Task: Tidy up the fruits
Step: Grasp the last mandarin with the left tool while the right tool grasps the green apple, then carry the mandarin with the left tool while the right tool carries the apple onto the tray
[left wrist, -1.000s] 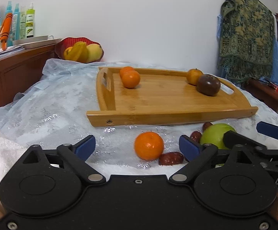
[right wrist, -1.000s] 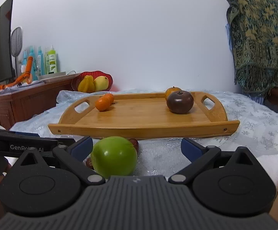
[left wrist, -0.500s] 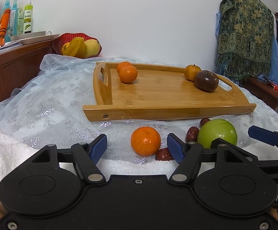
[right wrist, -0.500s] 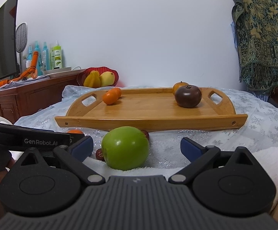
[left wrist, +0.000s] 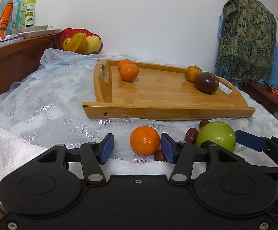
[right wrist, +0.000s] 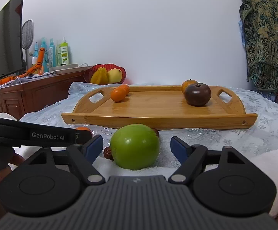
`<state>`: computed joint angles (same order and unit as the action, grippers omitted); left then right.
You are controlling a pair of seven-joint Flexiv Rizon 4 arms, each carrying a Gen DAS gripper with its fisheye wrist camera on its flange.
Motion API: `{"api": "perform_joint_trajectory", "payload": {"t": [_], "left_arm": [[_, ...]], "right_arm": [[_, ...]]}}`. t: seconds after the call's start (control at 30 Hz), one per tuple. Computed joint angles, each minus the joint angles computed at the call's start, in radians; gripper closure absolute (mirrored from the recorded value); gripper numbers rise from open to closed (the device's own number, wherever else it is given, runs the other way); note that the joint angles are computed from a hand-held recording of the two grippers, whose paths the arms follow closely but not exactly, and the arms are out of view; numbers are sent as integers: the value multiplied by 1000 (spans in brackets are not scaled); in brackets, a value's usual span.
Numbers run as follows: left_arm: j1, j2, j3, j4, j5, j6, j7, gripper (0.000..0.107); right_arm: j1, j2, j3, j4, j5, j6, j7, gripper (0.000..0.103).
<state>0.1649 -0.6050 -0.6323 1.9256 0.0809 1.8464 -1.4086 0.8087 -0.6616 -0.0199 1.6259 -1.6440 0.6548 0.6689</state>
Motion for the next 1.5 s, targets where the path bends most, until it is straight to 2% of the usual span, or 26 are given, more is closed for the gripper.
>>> {"api": "perform_joint_trajectory", "payload": {"t": [0.3,0.67,0.77,0.87,1.13,1.2,1.3,1.37,1.5], "left_arm": [[72,-34,-100,-1,-1,-34,9,58],[66,-48,-109,-7,-9,-30,32,67],[41,-39,-77,-8,-16,-17,25,74],[36,-35,-68,-6,-8,-5,20,74],[-45,-9,40,-7,30,74,1,75],[-95,2,106,-13,33,116,-10,75],[-212,19,252,-28,12,167,-9,75],[-216,19,262,-39,21,161,-20,75],[-180,5,222,-80,51,126,-33,75]], "right_arm": [[2,-16,-6,-22,8,16,-37,32],[0,-23,-13,-30,23,27,-34,34],[0,-24,-14,-32,34,27,-30,38],[0,-22,-15,-30,39,29,-26,40],[8,-18,-19,-25,32,17,-16,41],[13,-11,-20,-16,14,3,13,41],[15,4,-18,1,-19,-22,56,41],[9,13,-11,10,-28,-35,79,41],[-11,31,0,21,-26,-46,104,41]]}}
